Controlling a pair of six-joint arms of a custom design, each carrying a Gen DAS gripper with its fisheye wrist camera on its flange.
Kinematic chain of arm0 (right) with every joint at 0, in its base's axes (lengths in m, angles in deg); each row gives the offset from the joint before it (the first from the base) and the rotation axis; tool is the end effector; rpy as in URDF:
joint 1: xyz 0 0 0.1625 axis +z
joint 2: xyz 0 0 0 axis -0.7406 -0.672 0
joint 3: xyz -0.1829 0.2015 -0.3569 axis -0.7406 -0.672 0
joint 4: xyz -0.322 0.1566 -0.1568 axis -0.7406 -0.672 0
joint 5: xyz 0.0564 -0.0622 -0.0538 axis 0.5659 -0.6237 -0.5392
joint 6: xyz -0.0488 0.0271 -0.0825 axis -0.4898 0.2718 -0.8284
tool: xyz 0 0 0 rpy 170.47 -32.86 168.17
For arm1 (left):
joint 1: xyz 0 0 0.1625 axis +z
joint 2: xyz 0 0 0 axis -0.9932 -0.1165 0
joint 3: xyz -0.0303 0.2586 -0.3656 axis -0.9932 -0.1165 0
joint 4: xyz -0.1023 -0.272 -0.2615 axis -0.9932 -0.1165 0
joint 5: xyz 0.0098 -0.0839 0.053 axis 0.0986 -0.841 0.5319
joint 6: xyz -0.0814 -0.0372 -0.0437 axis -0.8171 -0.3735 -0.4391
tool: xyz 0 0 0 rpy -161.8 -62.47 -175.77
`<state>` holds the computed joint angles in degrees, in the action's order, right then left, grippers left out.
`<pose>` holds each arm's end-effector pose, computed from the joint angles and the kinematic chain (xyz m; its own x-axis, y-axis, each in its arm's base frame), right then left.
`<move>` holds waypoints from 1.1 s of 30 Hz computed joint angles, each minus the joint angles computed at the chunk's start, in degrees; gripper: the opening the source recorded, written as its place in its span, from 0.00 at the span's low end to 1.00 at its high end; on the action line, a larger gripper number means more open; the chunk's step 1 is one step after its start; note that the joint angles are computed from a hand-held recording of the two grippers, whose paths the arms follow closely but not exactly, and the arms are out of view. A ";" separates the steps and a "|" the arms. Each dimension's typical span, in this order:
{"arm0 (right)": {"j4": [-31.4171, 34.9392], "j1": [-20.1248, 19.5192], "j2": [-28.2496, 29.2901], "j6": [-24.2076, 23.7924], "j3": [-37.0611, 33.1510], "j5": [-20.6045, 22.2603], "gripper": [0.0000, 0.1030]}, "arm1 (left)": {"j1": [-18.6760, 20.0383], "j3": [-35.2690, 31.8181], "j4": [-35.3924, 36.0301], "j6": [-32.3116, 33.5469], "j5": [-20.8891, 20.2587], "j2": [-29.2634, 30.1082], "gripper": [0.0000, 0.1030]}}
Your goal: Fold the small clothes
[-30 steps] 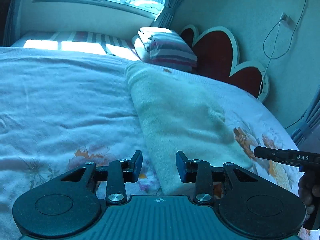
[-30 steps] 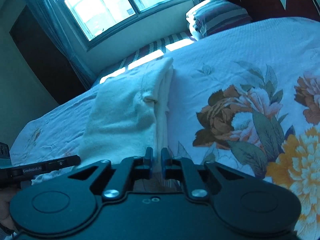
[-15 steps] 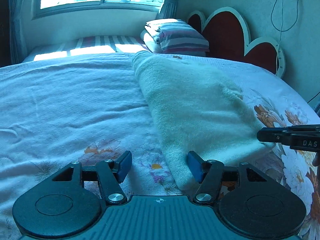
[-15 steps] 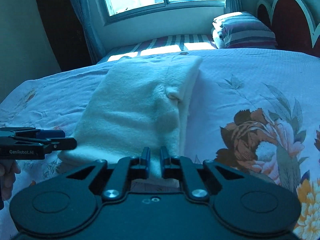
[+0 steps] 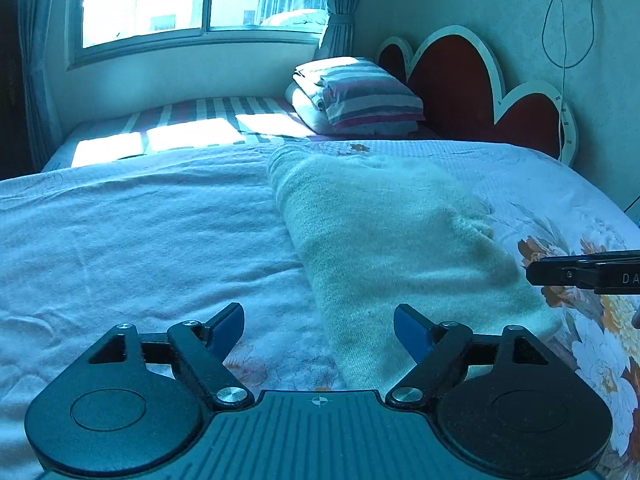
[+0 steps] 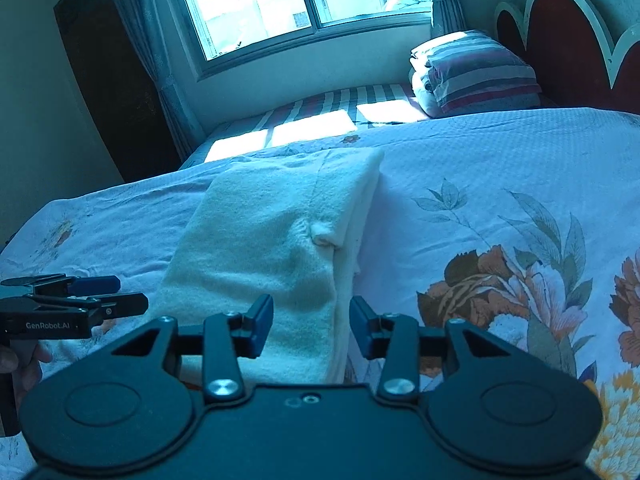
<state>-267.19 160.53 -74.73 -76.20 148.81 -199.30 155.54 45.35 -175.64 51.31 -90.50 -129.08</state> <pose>0.2661 -0.4174 -0.0206 -0.8250 -0.1892 0.5325 -0.5223 0.6152 -0.5905 0.0283 -0.5152 0.3250 -0.7656 0.1790 -0.6179 0.5722 0.6285 -0.5269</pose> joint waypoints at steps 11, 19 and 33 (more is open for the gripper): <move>8.00 -13.11 -6.21 12.75 -0.60 23.47 0.49 | 12.39 -14.66 18.25 -15.29 -25.67 3.84 0.78; 16.33 -17.58 -7.03 12.08 -2.89 31.22 0.68 | 15.86 -20.40 23.71 -17.13 -33.47 7.84 0.70; 26.46 -19.35 -8.86 7.34 -5.45 37.15 0.61 | 19.15 -28.05 35.37 -14.07 -43.32 11.14 0.59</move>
